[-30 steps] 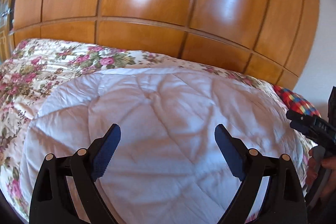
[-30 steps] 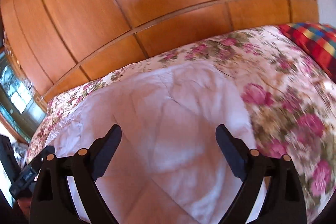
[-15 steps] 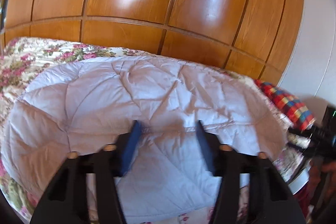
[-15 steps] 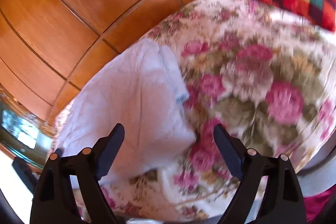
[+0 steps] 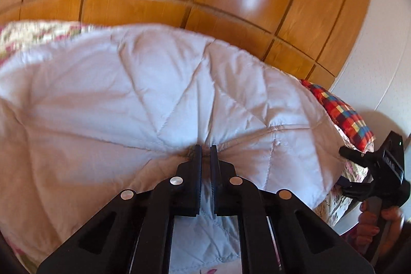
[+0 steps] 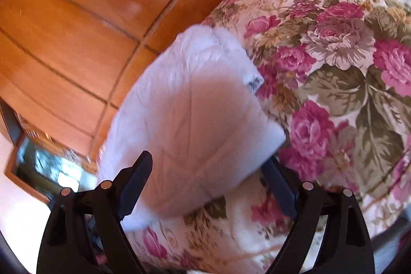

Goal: Fold small clothes

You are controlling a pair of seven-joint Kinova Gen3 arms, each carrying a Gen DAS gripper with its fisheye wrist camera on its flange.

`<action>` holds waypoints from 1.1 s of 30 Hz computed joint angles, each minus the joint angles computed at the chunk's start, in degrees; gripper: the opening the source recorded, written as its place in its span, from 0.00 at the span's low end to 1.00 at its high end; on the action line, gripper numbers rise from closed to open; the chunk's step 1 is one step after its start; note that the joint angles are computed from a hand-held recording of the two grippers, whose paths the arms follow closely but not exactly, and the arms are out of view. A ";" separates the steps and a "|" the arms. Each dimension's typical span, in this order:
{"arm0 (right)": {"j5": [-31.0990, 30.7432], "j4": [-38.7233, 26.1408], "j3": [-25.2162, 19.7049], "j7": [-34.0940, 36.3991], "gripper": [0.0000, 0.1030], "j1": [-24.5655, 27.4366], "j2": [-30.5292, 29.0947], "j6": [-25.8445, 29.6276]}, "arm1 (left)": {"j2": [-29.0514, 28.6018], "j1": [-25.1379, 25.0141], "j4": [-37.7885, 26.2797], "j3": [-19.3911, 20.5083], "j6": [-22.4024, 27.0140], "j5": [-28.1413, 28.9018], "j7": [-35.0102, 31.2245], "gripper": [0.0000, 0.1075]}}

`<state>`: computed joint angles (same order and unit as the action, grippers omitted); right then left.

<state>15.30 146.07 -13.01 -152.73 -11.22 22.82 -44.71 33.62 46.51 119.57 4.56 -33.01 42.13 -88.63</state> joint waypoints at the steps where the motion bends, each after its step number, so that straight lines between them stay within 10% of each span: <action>1: -1.32 0.28 0.27 0.59 0.84 -0.59 0.70 -1.54 | 0.23 -1.30 0.32 0.94 -0.26 -1.74 1.78 0.05; 13: -0.74 -3.93 -1.01 -1.96 0.66 -0.17 3.84 -3.14 | 0.91 -1.37 0.88 0.54 -0.75 -4.57 4.92 0.05; 20: 2.69 -7.38 -2.23 -6.48 0.22 1.27 5.07 -0.97 | 1.21 -0.46 0.34 -0.02 -0.42 -3.29 3.96 0.05; 33: -6.52 -4.66 4.01 -0.56 0.16 -0.07 -6.66 7.49 | -5.46 2.30 7.06 0.54 -7.15 3.45 1.43 0.05</action>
